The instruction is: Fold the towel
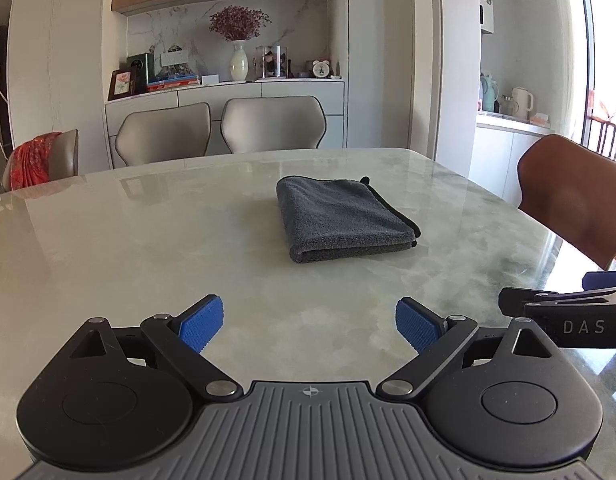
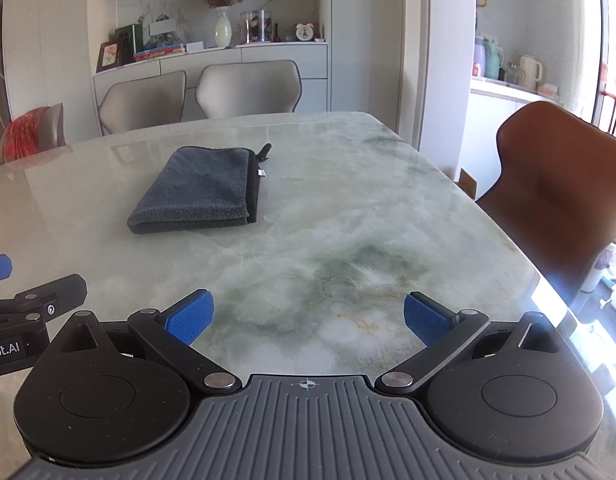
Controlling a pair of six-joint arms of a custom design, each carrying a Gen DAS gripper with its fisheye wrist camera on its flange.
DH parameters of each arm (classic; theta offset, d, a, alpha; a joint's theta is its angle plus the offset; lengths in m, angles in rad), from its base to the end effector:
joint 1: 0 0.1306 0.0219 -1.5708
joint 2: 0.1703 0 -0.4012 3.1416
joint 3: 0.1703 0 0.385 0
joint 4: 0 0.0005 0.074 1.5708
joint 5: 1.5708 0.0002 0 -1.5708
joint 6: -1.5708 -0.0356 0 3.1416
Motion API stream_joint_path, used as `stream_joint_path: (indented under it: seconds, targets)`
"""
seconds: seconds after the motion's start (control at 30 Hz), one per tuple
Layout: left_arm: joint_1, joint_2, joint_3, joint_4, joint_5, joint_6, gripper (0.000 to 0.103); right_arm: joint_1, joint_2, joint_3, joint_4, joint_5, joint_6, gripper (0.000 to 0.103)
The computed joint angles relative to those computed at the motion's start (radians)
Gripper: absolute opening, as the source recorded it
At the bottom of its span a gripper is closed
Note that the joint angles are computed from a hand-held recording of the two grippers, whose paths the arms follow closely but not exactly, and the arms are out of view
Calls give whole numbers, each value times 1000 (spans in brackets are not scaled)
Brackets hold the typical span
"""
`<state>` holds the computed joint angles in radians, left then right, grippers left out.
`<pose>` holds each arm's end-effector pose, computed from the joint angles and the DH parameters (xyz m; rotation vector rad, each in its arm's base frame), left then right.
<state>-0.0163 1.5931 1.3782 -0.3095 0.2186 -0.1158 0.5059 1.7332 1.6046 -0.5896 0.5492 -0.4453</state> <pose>0.5687 -0.0175 0.3877 0.2689 2.0685 -0.1685 0.5456 0.2805 0.3916 0.2099 2.1580 -0.0914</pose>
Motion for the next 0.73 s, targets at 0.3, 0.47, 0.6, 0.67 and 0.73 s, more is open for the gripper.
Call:
stream_joint_path:
  seconds: [0.3, 0.47, 0.6, 0.67, 0.73]
  targets:
    - [-13, -12, -19, 23, -32, -24, 96, 0, 1, 4, 4, -1, 12, 102]
    - [-14, -10, -17, 14, -38, -23, 96, 1, 0, 4, 7, 2, 19, 102]
    - [-12, -8, -16, 10, -40, -19, 97, 1, 2, 7, 6, 4, 22, 103]
    - [-12, -10, -18, 11, -41, -18, 99, 2, 2, 7, 6, 5, 25, 103]
    - [-12, -12, -21, 16, -40, -22, 100, 3, 3, 9, 6, 7, 28, 102]
